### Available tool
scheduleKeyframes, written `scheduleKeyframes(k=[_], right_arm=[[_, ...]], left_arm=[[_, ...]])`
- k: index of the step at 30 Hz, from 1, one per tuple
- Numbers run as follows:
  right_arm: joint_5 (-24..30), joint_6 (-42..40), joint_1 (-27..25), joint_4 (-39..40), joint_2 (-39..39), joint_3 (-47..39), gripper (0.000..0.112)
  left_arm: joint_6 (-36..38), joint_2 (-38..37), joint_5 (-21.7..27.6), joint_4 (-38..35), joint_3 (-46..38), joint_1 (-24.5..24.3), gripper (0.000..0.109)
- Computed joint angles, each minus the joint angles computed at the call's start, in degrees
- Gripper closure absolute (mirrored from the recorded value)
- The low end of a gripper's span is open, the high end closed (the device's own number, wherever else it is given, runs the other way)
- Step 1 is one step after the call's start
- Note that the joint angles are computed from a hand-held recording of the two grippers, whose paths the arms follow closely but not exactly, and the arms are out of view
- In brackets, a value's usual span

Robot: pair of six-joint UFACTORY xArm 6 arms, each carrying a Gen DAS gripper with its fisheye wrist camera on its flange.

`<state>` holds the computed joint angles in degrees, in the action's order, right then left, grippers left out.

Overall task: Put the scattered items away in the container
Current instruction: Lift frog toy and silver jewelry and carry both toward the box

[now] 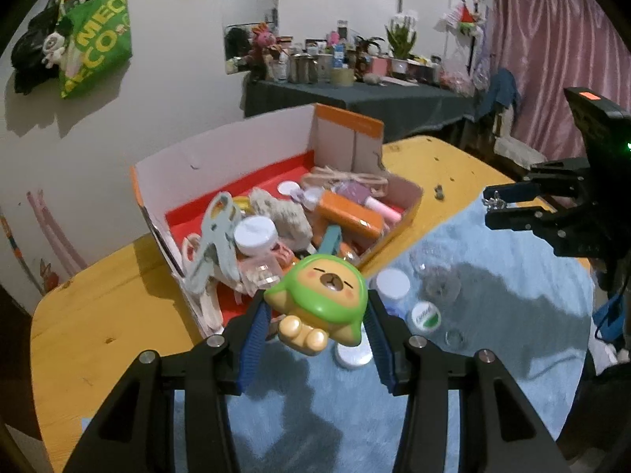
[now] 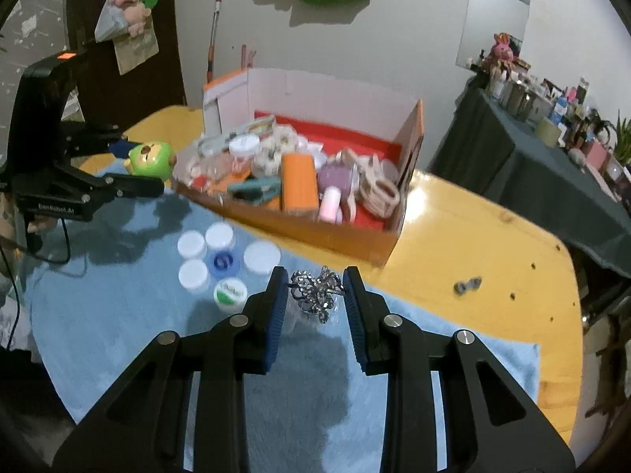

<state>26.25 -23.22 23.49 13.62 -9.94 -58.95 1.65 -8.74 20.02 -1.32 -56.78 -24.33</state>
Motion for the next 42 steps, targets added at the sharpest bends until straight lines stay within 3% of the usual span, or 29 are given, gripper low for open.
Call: scheduleKeyframes(k=[3, 6, 12, 18, 21, 26, 31, 42], right_arm=[[1.38, -0.51, 0.18, 1.02, 1.61, -3.31, 0.085], [2.38, -0.33, 0.69, 0.80, 3.64, -6.60, 0.085], [3.10, -0.76, 1.48, 2.23, 7.81, -12.07, 0.085], [4.73, -0.21, 1.74, 2.36, 12.04, -17.30, 0.085], [5.49, 0.38, 1.73, 1.81, 13.99, -19.63, 0.085], [6.73, 1.37, 1.51, 1.54, 17.46, -23.45, 0.085], [8.14, 2.66, 1.19, 1.38, 21.69, -27.73, 0.085], [12.55, 7.12, 0.03, -0.33, 32.07, -40.08, 0.085]], left_arm=[[-3.70, 0.89, 0.97, 1.33, -2.25, 0.15, 0.058], [-11.00, 2.27, 1.25, 9.02, -4.34, 0.33, 0.058], [-18.89, 5.66, 3.33, 15.53, -9.17, 0.26, 0.058], [-23.28, 8.78, 5.15, 17.28, -13.06, 0.40, 0.058], [-21.68, 10.09, 5.21, 13.20, -14.27, 0.92, 0.058], [-22.33, 12.96, 5.28, 12.40, -16.94, 1.76, 0.058], [-26.89, 16.33, 6.56, 17.54, -20.09, 2.27, 0.058], [-27.98, 22.76, 7.73, 16.99, -27.08, 3.07, 0.058]])
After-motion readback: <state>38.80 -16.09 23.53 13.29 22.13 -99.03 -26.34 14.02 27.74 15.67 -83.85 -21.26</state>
